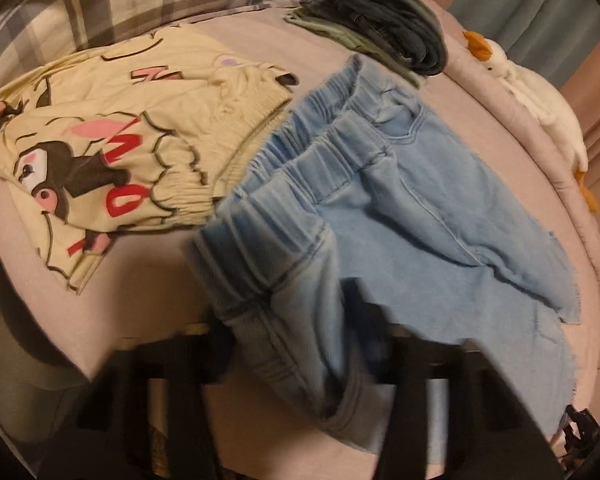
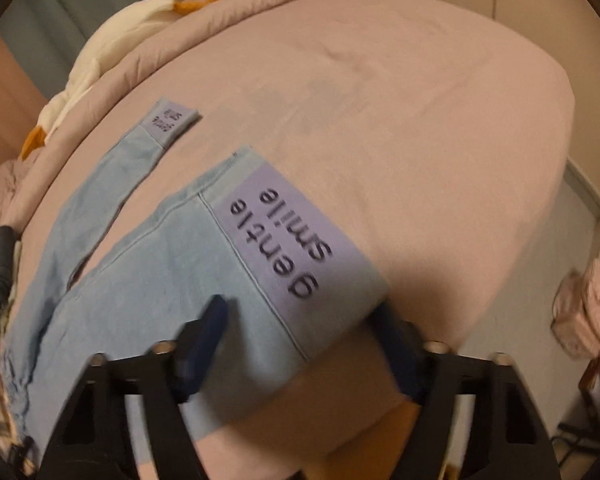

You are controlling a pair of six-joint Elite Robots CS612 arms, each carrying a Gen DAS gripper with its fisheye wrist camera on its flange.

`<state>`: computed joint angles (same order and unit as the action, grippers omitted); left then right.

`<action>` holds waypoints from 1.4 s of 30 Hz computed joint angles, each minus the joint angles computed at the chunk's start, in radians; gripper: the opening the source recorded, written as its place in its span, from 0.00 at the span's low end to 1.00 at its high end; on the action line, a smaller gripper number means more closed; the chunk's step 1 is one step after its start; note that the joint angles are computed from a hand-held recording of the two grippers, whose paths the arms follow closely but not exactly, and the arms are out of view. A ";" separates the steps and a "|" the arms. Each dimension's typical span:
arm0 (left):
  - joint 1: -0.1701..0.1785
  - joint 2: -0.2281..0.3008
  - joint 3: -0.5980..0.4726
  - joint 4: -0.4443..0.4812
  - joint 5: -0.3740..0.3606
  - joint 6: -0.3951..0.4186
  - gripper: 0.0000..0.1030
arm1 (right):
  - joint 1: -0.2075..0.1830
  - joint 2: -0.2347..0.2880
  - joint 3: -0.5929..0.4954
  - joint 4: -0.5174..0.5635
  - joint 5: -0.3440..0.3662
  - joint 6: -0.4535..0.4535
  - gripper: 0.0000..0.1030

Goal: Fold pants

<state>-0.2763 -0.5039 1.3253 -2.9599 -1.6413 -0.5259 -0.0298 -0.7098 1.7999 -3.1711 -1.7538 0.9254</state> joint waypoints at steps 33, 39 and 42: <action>-0.054 -0.072 0.022 -0.080 -0.006 0.027 0.85 | -0.015 0.058 -0.386 0.158 0.280 -0.206 0.76; -0.054 -0.052 -0.008 -0.041 -0.042 0.012 0.84 | 0.008 0.229 -0.744 0.528 0.271 -0.195 0.76; -0.054 -0.050 -0.013 -0.011 -0.034 0.008 0.84 | 0.012 0.314 -0.906 0.684 0.232 -0.183 0.76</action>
<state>-0.3300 -0.5544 1.3125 -2.9707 -1.6757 -0.5178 -0.0176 -0.3960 0.8942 -2.4868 -1.5221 0.7425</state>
